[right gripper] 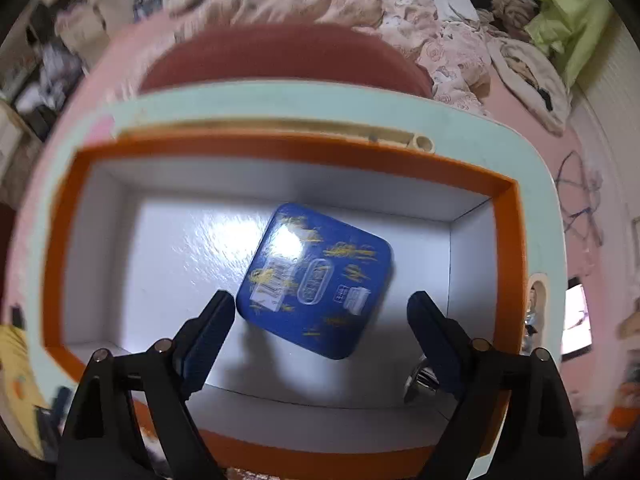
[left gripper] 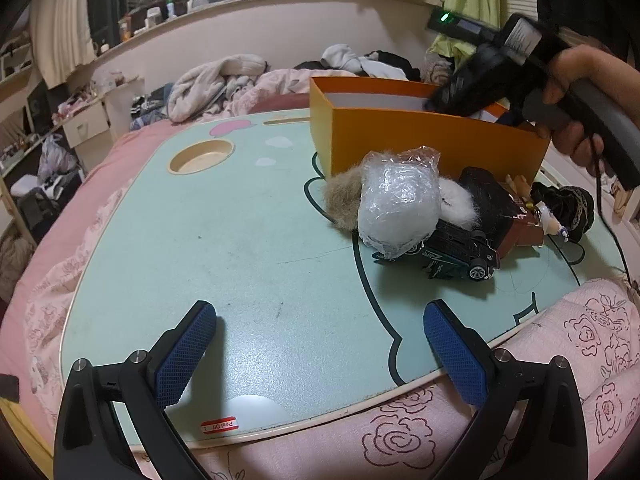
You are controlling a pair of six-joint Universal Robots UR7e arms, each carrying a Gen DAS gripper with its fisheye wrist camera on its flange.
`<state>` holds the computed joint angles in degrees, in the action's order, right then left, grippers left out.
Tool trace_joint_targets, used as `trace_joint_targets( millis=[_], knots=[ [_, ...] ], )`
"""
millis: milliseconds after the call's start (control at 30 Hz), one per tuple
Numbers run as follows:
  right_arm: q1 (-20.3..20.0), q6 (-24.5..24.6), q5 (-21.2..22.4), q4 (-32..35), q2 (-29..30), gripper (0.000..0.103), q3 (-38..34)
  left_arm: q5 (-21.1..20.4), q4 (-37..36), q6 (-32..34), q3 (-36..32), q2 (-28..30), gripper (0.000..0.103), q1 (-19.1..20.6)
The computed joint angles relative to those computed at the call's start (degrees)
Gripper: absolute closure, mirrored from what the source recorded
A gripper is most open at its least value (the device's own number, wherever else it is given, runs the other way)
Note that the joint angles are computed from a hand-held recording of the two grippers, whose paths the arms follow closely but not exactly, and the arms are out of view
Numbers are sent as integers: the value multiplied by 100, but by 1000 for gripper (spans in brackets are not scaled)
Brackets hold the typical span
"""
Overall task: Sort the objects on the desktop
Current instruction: 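Reach into the box with the right gripper toward the blue tin, then close the right gripper on the blue tin's edges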
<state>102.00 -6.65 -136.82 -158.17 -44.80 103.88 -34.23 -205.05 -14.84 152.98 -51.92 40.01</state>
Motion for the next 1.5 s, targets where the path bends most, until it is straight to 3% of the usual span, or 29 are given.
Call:
trace_joint_targets(
  millis=[67, 100, 133, 200, 267, 367, 633, 800, 900, 967, 1133, 1400, 1500],
  knots=[
    [116, -307, -324, -182, 176, 17, 0, 8, 7, -15, -4, 6, 0, -1],
    [126, -467, -245, -312, 195, 30, 6, 6, 14, -25, -1, -1, 0, -2],
    [113, -388, 74, -213, 88, 39, 52, -4, 1, 4, 4, -20, 0, 18],
    [-5, -258, 655, -176, -81, 48, 167, 16, 48, -63, 28, -25, 0, -35],
    [6, -432, 655, -445, -94, 51, 246, 21, 50, -72, 28, -24, 0, -39],
    [-116, -334, 1089, -568, -266, 67, 340, 24, 58, -79, 28, -23, 0, -37],
    [-159, -514, 1448, -1094, -414, 74, 669, 30, 47, -85, 30, -14, 0, -42],
    [-214, -744, 1696, -1300, -483, 87, 671, 42, 58, -106, 28, -7, 0, -49],
    [-219, -663, 1679, -1033, -542, 86, 593, 43, 51, -104, 35, -11, 0, -47],
    [-253, -617, 1721, -1152, -599, 78, 636, 42, 46, -102, 33, -6, 0, -47],
    [-370, -503, 2104, -1517, -746, 41, 754, 49, 55, -119, 30, 2, 0, -51],
    [-349, -250, 2066, -1286, -649, 38, 517, 60, 57, -136, 29, 11, 0, -58],
    [-287, -180, 1757, -1127, -437, 38, 295, 64, 58, -143, 29, 15, 0, -60]
  ],
)
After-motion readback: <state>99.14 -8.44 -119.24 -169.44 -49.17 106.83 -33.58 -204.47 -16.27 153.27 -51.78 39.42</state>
